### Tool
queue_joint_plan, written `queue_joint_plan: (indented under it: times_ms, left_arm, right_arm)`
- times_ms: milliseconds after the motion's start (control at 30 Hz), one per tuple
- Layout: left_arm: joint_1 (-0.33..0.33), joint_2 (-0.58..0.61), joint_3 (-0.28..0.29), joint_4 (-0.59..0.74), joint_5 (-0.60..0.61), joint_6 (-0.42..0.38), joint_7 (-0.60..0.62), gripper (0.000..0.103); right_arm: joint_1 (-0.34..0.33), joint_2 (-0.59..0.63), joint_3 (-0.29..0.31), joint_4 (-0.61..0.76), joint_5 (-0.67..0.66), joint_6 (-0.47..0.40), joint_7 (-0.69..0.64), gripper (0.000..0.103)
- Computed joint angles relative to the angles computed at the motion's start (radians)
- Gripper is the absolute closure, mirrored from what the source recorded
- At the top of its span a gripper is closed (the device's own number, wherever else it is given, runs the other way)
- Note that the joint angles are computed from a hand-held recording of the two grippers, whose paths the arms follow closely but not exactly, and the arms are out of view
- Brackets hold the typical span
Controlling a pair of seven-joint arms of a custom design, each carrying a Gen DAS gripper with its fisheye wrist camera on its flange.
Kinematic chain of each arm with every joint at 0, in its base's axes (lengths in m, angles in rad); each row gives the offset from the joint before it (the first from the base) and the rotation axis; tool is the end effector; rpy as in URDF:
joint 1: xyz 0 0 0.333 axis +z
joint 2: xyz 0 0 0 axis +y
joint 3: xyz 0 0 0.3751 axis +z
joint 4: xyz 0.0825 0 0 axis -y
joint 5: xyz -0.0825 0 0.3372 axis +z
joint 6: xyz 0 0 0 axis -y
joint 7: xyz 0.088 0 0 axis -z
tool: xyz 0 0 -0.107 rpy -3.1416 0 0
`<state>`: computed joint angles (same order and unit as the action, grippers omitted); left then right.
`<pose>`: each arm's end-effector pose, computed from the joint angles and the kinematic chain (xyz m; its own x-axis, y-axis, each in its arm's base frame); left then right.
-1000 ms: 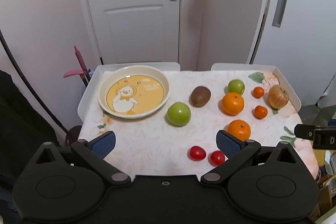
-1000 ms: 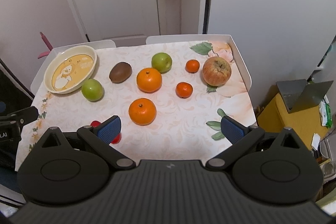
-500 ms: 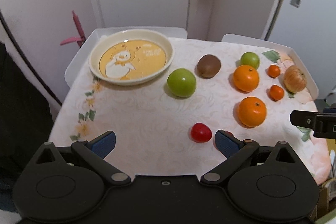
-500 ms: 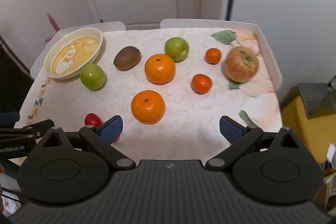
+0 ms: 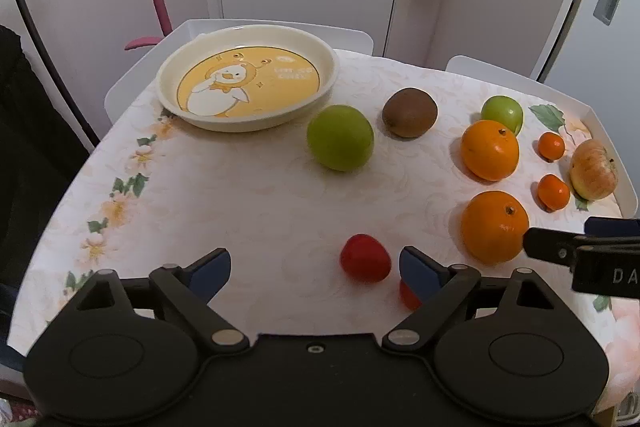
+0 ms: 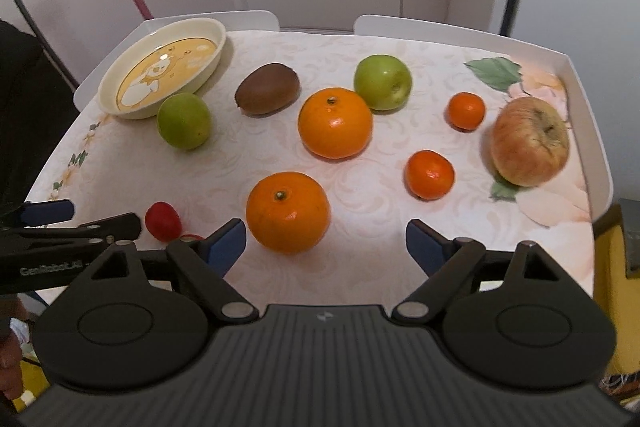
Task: Organize fruits
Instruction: 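Grasp the red cherry tomato with the left tool while the right tool grasps the large orange, then carry the tomato and orange to the duck bowl and release both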
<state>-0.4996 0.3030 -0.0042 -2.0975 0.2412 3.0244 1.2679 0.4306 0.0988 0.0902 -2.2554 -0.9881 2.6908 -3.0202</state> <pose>0.5270 -0.3107 0.4365 -0.4222 -0.9063 0.0158 -0.7377 0.3334 -0.5871 0.4418 0.2835 0.4368 -0.2915 -0.9489 -0.1211 -0.7575 0.3063 -0.5765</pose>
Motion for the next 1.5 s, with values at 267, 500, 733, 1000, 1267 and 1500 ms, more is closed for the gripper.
queue_joint_plan:
  times_ms: [267, 500, 733, 1000, 1267, 1500]
  left_arm:
    - [-0.062, 0.051, 0.051, 0.039, 0.028, 0.005, -0.059, 0.017]
    - [-0.022, 0.076, -0.006, 0.061, -0.04, -0.018, -0.026, 0.03]
    - [-0.008, 0.087, -0.032, 0.068, -0.084, -0.027, 0.016, 0.05]
    - [-0.031, 0.093, -0.014, 0.068, -0.077, -0.019, 0.056, 0.065]
    - [-0.045, 0.088, 0.007, 0.064, -0.079, -0.015, 0.059, 0.065]
    - [-0.059, 0.068, 0.039, 0.044, -0.057, -0.01, 0.022, 0.065]
  right_arm:
    - [-0.019, 0.03, -0.025, -0.013, -0.047, 0.109, -0.002, 0.013]
    - [-0.022, 0.057, -0.047, -0.002, -0.069, 0.167, 0.006, 0.014]
    - [-0.018, 0.087, -0.068, 0.018, -0.076, 0.203, -0.002, 0.017]
    - [-0.01, 0.111, -0.085, 0.033, -0.056, 0.223, -0.025, 0.019]
    - [0.003, 0.129, -0.095, 0.047, -0.022, 0.227, -0.054, 0.022]
    - [0.015, 0.139, -0.096, 0.063, 0.007, 0.199, -0.089, 0.029]
